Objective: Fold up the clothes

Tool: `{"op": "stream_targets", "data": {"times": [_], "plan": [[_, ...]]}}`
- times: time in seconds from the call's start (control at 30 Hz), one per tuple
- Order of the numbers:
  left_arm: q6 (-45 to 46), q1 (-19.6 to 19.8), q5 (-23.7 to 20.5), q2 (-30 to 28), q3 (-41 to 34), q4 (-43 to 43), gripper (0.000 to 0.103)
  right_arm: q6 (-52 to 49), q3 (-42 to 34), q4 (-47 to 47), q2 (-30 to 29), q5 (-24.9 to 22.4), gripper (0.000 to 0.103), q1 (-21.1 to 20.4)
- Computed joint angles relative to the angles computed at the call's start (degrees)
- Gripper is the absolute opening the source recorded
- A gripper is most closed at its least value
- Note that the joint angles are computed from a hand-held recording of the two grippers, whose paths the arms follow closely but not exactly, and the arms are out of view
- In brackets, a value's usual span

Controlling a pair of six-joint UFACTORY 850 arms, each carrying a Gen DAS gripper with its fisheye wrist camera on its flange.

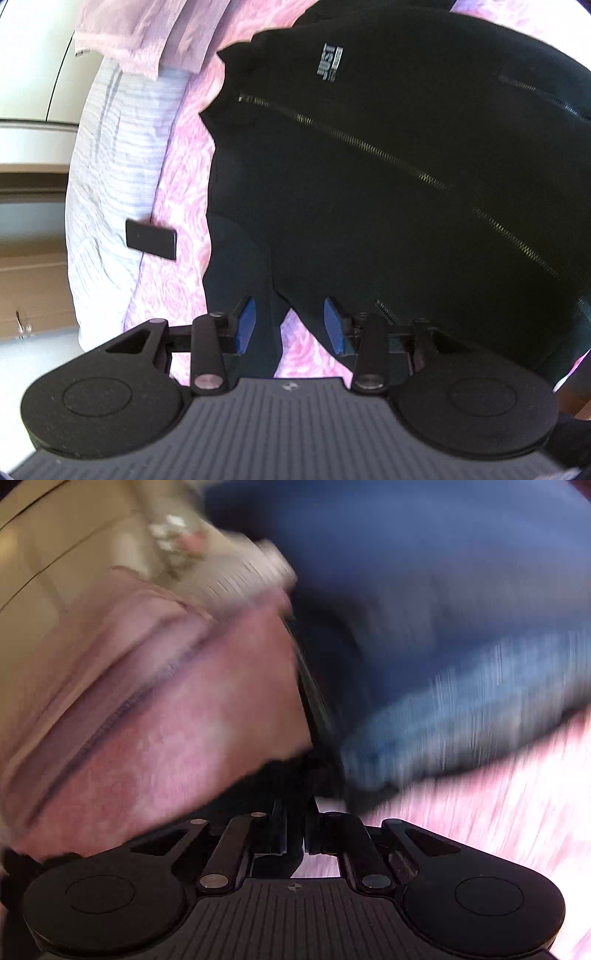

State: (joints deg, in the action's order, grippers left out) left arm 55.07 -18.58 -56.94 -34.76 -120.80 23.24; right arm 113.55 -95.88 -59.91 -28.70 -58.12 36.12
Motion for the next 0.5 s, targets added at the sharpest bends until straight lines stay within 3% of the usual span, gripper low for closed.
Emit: {"op": "stream_targets", "data": {"times": [0.07,0.2,0.23,0.3,0.37,0.5], "plan": [[-0.2,-0.1,-0.1,0.3,0.5,-0.5,0.038,-8.4,-3.1,-1.3,-1.4,-3.9,0.007,0.8],[-1.1,0.2,-0.8,1.6,2.9,-0.9,0.038,-15.3,-4.0,5.0,-3.3,-4.6,0.009,0.8],[-1.1,0.4,-0.7,2.4,3.9,-0.9,0.038,-16.0,-4.4,6.7,-3.7,-4.9,0.013,0.7],[-1.4,1.0,-0.6,3.5,5.4,-0.8,0.038,-16.2,-5.1,8.8,-4.2,-6.2,0.06,0.9],[-2.5,1.9,-0.9,3.9,5.6,-0.9,0.038,-13.6,-5.5,8.5,-4.1,-8.8,0.069,1.8],[-5.3,3.6,-1.5,4.1,4.6,-2.1,0.038,-12.6,-8.5,12.8,-4.1,-10.3,0.069,3.7]]}}
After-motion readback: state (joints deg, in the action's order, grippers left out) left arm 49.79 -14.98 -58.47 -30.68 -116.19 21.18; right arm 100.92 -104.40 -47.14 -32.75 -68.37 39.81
